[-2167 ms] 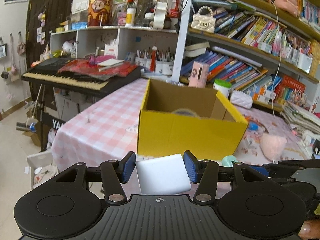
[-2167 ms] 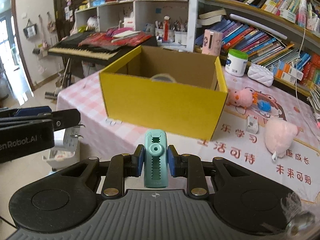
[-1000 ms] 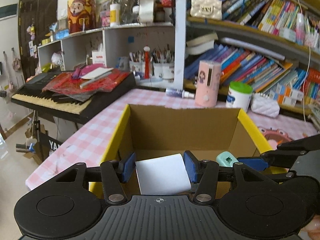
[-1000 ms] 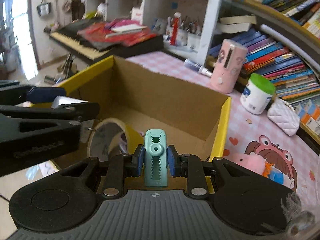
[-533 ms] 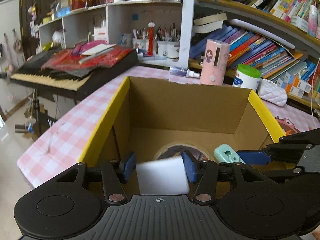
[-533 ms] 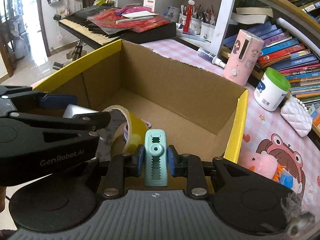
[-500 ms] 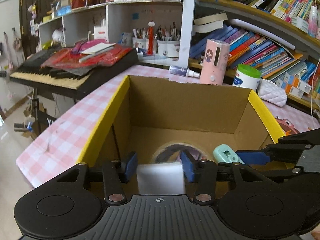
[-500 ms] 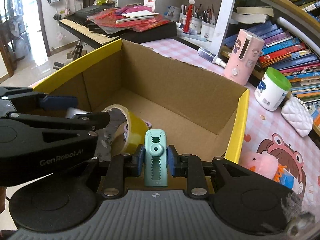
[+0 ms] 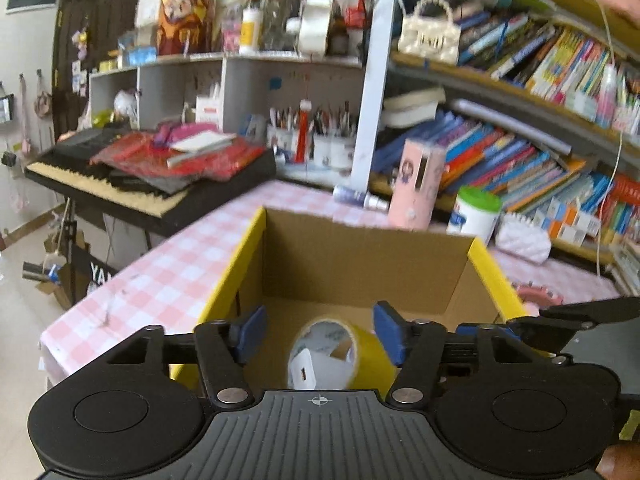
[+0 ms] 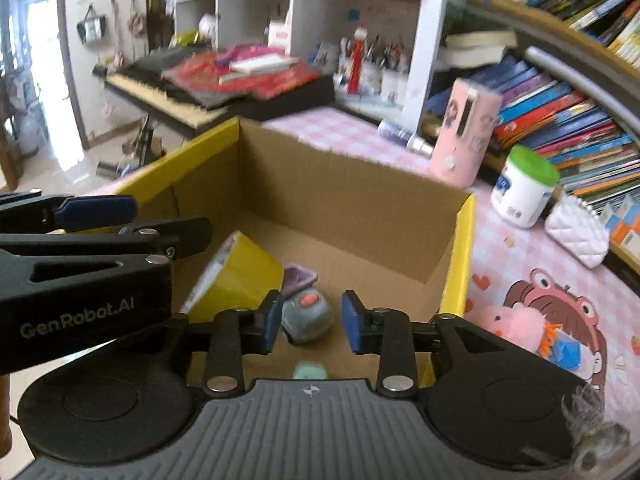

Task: Organize objects
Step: 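Lower the green stapler into the box with the right tool while the left tool drops the white block in, then withdraw both open tools from the yellow box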

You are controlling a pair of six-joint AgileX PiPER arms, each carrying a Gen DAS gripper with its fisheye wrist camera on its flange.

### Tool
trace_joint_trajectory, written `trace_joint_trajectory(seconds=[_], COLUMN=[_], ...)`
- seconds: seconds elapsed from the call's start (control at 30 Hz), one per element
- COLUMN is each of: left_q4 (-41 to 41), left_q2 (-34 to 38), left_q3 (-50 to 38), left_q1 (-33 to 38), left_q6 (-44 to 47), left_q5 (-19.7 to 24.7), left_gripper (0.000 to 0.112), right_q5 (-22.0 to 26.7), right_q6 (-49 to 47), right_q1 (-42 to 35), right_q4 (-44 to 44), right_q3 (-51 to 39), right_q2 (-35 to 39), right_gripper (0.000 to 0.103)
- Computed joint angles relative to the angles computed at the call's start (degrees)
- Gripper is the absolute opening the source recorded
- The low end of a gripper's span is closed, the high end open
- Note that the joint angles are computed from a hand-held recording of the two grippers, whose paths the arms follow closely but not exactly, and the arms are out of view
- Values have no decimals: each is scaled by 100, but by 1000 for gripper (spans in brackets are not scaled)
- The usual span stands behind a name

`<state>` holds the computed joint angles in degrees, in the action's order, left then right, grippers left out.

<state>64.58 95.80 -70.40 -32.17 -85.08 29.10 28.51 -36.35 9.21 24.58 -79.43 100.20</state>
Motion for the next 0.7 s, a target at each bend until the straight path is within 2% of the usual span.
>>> trace_joint_trajectory(seconds=[0.1,0.17,0.33,0.53,0.63,0.7], left_q4=[344,505,968,1017,937,720], left_q2=[-199,-351,-763,-1284,-1580,-1762], left_q3=[198,353,816,1422,1767,1972], left_q1=[-92,-154,-310,-433,-497,-526], left_q6=[-411,-570,-1063,-1254,-1224,-1086], left_q5=[38,60,190,286,374,446], left_gripper=[66,66,72,73,78,81], right_q5=[-348,-597,-1196,-1467,-1341,-1087], right_q6=[25,139,795,2889,4366,5234], right_q1=[17,40,209,534,787,984], right_q4=[72,60,-474,-2336,-3636,-4333], right_q3=[416,712,1437,2077,2366,2472], right_q2=[-369,-642,-1293,-1859,-2104,-2207], right_gripper=[36,42,44,46,51,53])
